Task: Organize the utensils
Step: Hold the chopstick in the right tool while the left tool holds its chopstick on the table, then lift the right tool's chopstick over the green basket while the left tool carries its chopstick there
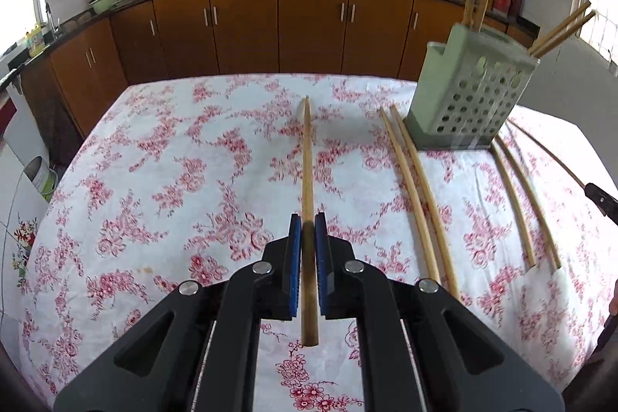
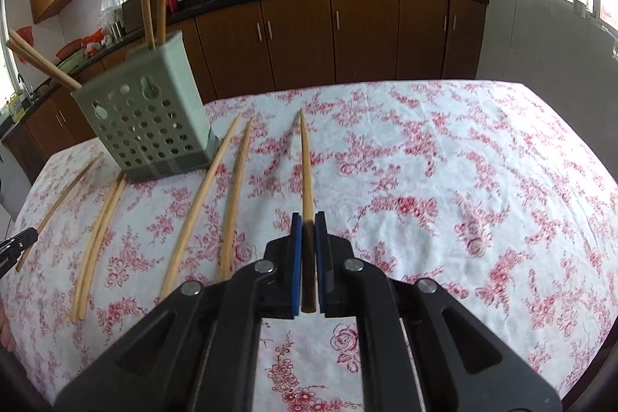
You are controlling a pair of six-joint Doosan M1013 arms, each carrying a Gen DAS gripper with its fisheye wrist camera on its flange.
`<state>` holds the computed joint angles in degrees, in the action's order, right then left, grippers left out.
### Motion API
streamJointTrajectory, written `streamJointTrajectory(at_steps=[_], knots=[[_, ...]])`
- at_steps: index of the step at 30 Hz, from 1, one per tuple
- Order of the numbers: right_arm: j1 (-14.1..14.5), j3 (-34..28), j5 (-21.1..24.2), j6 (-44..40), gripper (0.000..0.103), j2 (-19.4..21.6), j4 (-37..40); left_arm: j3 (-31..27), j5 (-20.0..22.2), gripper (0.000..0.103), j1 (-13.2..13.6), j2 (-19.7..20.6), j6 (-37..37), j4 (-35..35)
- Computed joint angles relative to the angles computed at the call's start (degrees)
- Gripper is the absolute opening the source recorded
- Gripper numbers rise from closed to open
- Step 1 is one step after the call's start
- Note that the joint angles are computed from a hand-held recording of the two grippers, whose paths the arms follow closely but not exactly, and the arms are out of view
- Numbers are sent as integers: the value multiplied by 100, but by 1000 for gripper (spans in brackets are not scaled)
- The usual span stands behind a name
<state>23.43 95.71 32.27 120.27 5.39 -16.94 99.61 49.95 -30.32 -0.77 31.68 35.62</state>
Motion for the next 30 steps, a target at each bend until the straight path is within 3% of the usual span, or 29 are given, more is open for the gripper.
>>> streamJointTrajectory(at_steps=[10, 14, 24, 30], knots=[[-58, -8, -852, 612, 7, -372, -647, -213, -494, 7, -48, -348, -1061, 944], [-51, -19, -989, 840, 7, -417, -853, -263, -539, 7, -89, -393, -1295, 1211], [-35, -86, -971, 933, 7, -388, -995, -323, -500, 7, -105, -364, -1253, 1245], [-62, -253, -1070, 554, 7, -538, -613, -435, -772, 7, -180, -486, -778, 944]])
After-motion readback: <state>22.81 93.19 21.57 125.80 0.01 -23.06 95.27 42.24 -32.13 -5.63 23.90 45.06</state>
